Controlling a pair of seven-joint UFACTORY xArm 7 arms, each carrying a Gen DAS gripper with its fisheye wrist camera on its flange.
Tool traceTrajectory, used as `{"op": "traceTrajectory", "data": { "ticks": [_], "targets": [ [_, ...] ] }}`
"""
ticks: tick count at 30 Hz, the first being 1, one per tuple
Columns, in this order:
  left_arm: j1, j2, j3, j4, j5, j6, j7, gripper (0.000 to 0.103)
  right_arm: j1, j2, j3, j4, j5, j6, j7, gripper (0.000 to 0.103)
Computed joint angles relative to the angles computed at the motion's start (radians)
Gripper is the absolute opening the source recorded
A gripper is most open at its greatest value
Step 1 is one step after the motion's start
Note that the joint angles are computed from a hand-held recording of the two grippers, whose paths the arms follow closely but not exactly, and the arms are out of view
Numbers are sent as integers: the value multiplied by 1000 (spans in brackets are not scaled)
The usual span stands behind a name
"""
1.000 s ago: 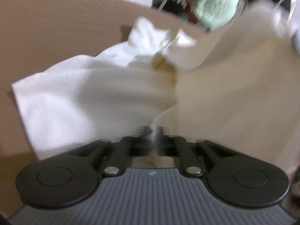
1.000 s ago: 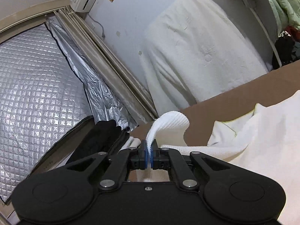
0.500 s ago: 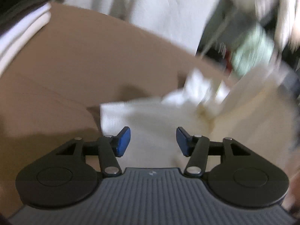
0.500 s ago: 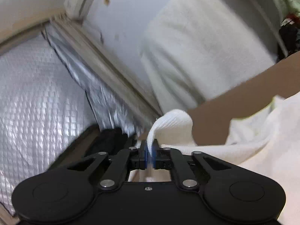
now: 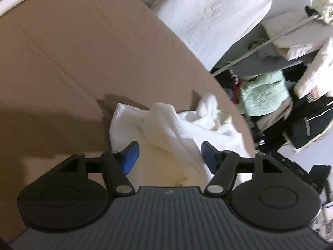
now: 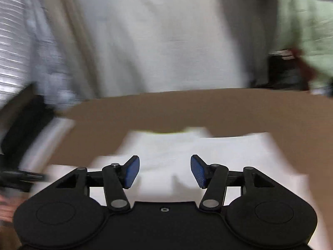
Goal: Fold clothes
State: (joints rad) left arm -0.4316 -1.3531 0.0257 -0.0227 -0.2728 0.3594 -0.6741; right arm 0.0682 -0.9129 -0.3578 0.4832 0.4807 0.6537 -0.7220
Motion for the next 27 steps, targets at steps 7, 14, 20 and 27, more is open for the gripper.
{"op": "traceTrajectory", "data": {
  "ticks": [7, 14, 20, 27],
  "targets": [
    [-7, 201, 7, 62, 55, -67, 81, 67, 14, 314, -91, 94, 2, -216, -111, 61],
    [14, 250, -59, 123, 87, -67, 144, 6, 70, 618, -134, 295, 170, -82, -238, 61],
    [30, 86, -140, 66, 160, -225, 168, 6, 132, 498, -147, 196, 517, -298, -623, 3],
    [184, 164, -260, 95, 241, -18, 50, 28, 81, 509, -114, 209, 662, -319, -661, 16]
  ]
}}
